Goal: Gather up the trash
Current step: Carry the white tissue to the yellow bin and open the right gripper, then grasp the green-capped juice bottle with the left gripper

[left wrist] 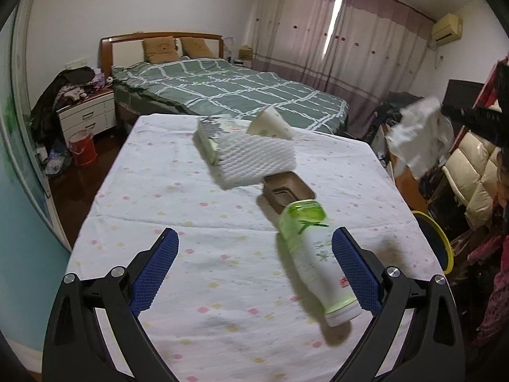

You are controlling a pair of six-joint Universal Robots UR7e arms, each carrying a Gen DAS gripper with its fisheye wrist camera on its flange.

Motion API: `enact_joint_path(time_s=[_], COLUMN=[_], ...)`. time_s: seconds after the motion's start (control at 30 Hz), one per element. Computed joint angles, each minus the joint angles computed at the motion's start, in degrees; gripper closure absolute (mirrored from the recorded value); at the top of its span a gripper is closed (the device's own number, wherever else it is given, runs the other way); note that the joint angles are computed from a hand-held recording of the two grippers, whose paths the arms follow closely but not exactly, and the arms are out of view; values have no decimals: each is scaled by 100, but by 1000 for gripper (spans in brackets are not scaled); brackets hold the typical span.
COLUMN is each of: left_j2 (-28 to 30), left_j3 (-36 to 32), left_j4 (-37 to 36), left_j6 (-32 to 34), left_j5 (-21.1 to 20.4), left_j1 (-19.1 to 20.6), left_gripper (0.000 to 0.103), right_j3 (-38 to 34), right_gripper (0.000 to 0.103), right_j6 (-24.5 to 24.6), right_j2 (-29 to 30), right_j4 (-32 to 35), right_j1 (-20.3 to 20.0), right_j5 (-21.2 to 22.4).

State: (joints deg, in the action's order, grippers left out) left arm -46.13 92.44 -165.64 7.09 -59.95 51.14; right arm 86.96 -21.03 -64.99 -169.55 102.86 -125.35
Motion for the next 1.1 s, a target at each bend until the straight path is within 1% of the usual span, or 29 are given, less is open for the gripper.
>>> enact_joint_path(time_s=[0.1, 0.27, 0.4, 0.6, 0.77, 0.83, 0.97, 1.1], left_j2=[126, 376, 587, 845, 981, 1038, 1157, 1334], left_j3=[-96, -265, -439, -674, -845, -943, -1159, -1526], left_j4=[111, 338, 524, 700, 903, 1055, 1434, 2130], left_j6=[7, -34, -70, -81, -205, -285, -432, -662], left_j5=[-101, -159, -160, 59, 296, 377, 564, 738], left_j1=[-62, -172, -258, -379, -397, -392, -385, -355], left_gripper=[7, 7, 7, 7, 7, 7, 7, 7], right_j3=[380, 1058, 1474, 1814, 2031, 2117, 2242, 2326], right_gripper=[96, 96, 96, 96, 95, 93, 92, 91], right_j6=[145, 438, 689, 1128, 1408, 1482, 1492, 1441], right_j2=[-341, -965, -1341, -1615, -1732, -1781, -1873, -1936], right_j4=[-184, -396, -423, -262, -44, -23, -65, -85], right_j1=[-152, -572, -1013, -1764, -2255, -2381, -2495, -2564], right_j5=[-276, -713, -848, -647, -469, -375, -260, -162])
